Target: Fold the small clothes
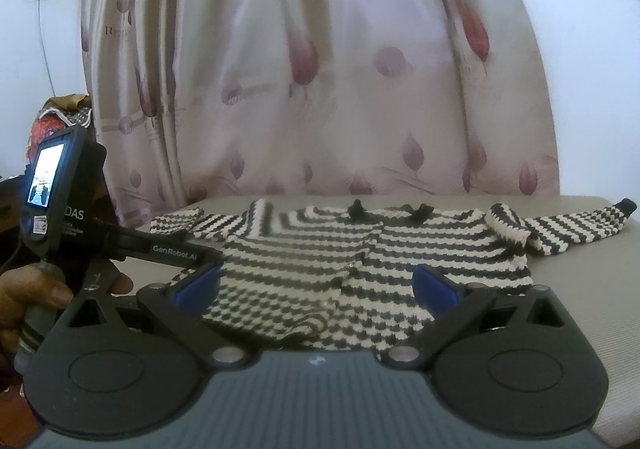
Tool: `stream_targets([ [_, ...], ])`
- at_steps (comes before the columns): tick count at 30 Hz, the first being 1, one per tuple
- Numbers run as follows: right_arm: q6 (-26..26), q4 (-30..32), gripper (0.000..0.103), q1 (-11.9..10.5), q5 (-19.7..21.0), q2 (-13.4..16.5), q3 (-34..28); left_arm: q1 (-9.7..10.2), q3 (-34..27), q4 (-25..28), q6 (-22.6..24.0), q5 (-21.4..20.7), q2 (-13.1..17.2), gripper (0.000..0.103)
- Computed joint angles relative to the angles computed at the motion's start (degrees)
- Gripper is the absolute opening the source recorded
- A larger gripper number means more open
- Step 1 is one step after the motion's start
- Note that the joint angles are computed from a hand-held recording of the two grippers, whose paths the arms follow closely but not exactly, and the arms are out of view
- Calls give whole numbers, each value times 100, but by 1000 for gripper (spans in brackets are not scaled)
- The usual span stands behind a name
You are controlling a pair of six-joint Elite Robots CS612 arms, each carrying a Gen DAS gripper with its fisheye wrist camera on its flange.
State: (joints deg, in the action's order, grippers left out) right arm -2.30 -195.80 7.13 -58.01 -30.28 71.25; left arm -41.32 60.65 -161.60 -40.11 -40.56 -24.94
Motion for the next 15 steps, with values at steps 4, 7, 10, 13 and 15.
stream_targets([
  [4, -14, 116, 103, 11, 5, 4, -44, 28, -15, 74, -89, -54, 0, 103],
  [7, -38, 190, 103, 20, 5, 9, -70, 48, -34, 127, -123, -94, 7, 103],
  [10, -54, 274, 103, 27, 2, 11, -91, 62, -57, 187, -178, -106, 17, 103],
  [13, -49, 345, 103, 29, 13, 23, -135, 78, -86, 287, -238, -127, 28, 103],
  [15, -48, 368, 103, 35, 10, 22, -137, 91, -89, 303, -257, -158, 30, 103],
])
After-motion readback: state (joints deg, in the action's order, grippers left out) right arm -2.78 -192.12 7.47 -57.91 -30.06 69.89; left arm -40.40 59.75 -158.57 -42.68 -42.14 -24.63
